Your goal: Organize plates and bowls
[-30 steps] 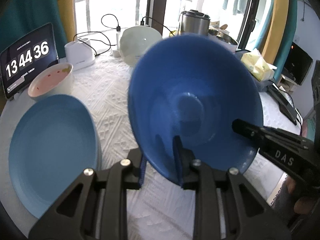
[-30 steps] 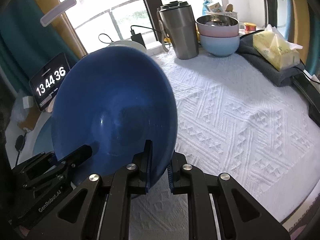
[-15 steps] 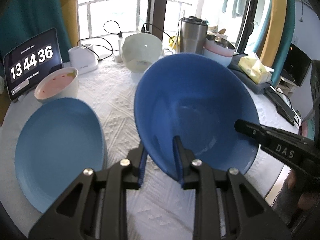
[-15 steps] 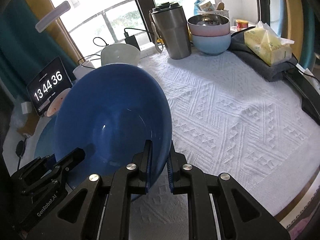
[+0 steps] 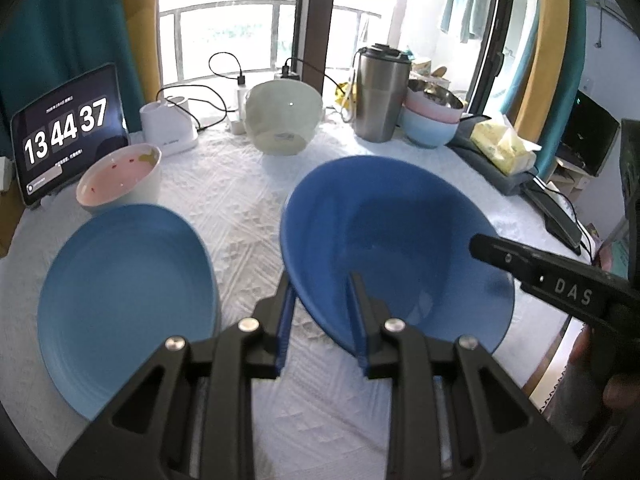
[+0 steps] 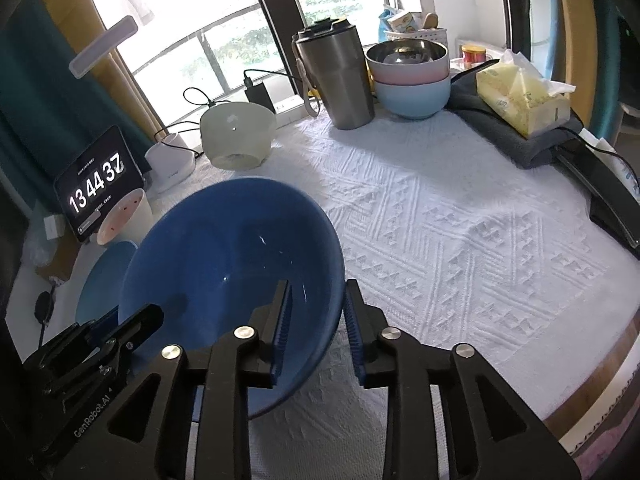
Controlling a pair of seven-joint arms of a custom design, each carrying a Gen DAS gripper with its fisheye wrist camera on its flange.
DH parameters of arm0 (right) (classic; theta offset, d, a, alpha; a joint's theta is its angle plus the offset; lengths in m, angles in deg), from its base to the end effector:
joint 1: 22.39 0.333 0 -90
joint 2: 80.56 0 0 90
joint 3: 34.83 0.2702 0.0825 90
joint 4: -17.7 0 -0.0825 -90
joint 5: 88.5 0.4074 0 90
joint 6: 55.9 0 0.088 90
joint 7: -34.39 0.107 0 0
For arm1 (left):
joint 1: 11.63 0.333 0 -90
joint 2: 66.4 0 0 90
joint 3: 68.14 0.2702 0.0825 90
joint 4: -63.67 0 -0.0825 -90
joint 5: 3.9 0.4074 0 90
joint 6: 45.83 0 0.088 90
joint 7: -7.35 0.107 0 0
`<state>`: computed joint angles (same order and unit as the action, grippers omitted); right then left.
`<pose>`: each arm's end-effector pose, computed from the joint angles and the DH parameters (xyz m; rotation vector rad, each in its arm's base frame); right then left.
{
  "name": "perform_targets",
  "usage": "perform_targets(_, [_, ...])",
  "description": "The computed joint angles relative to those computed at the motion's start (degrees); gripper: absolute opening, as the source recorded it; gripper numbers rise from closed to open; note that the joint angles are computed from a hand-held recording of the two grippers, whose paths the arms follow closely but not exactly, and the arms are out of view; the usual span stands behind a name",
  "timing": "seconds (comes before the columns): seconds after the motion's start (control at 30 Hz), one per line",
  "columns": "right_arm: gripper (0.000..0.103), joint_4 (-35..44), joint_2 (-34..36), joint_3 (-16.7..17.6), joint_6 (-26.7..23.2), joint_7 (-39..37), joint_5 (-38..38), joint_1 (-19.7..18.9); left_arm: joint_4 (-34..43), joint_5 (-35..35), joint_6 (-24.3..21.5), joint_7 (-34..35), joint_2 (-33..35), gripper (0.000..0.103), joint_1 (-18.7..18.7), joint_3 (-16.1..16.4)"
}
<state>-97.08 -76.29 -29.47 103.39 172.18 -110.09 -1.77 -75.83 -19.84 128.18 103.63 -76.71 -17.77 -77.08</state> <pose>0.5626 0.2913 0.4434 -1.6665 1.8030 -0.4364 0.5236 -0.1200 0.4034 -1.7112 1.9239 -0.8956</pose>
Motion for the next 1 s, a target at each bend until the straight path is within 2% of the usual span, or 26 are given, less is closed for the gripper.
perform_targets(0.17, [0.040,-0.02,-0.57,-0.34,0.72,2.56,-2.67,0.04,0.08,-1.36,0.07,1.22,-0.46,0.027,-0.65,0.72])
perform_targets(0.27, [0.041,0.45,-0.59,-0.37,0.64,3.39,-3.86,0.03,0.06,-0.56,0.47,0.38,-0.77,0.027,0.19,0.29])
perform_targets(0.67, [0.041,0.92,-2.03,-0.48,-0.05,10.02,-11.59,0.02,0.64,-4.46,1.76,4.31,-1.41,0.028,-1.24,2.32])
perform_targets(1.0, [0.041,2.82,-1.66,0.36,-1.10,9.56,-12.62,0.44,-0.80,-9.62,4.08,9.41,-3.66,0.028,-3.41,4.88])
